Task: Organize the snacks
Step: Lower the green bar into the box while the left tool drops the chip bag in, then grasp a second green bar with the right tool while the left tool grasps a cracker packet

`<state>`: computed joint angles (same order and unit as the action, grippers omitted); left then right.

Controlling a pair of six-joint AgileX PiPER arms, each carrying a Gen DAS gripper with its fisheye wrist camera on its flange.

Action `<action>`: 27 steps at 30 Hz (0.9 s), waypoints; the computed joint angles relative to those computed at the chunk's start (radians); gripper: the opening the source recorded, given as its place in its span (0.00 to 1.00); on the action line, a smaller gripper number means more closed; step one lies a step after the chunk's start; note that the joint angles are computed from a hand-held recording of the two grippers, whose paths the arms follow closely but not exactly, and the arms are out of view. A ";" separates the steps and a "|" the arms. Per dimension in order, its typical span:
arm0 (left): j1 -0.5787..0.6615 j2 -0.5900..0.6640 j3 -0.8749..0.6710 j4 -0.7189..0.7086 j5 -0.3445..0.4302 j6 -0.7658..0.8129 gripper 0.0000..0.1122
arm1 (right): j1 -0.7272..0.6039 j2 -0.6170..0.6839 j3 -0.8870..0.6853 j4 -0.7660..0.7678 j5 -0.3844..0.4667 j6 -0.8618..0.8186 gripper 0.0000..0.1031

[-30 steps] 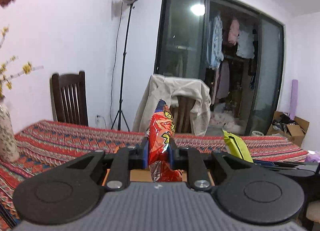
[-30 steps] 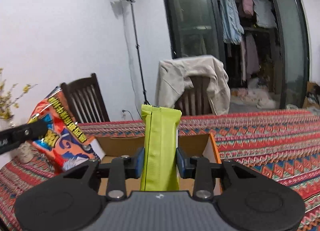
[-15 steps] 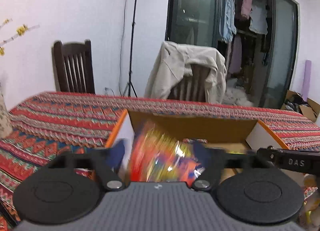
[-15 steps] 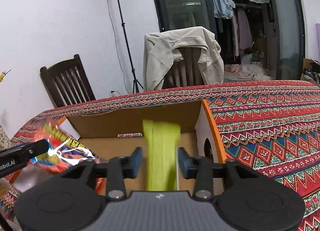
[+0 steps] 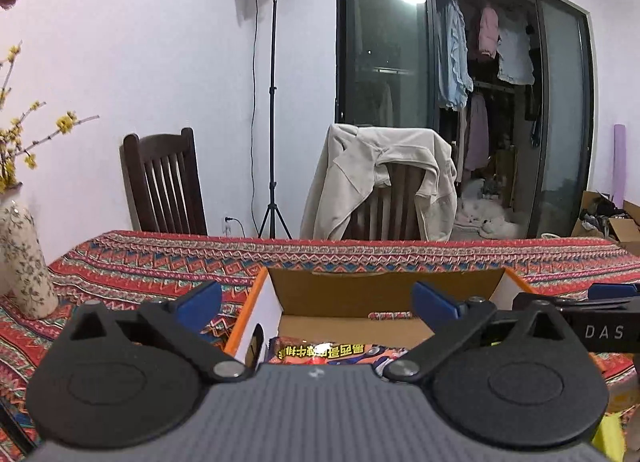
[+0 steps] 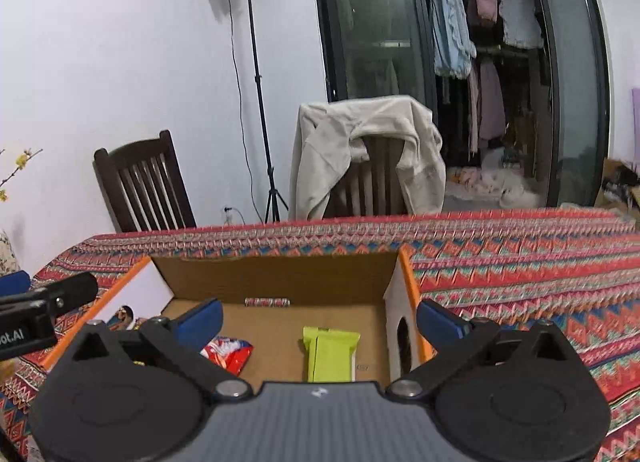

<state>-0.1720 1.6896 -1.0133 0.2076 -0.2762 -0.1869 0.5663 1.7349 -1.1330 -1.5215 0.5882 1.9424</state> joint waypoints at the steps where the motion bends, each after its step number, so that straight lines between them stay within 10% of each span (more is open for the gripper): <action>1: 0.006 -0.019 0.007 0.050 0.010 -0.048 0.92 | 0.010 -0.015 0.007 0.004 0.011 -0.010 1.00; 13: 0.138 -0.201 0.194 0.724 -0.007 -0.656 0.92 | 0.174 -0.217 0.204 0.114 0.122 -0.112 1.00; 27: 0.313 -0.241 0.401 0.885 -0.151 -0.720 0.92 | 0.377 -0.272 0.439 0.203 0.239 0.031 1.00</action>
<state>0.1413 1.4490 -0.6121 1.0921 -0.4275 -0.9065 0.9431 1.4626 -0.6936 -1.3182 0.8269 1.9734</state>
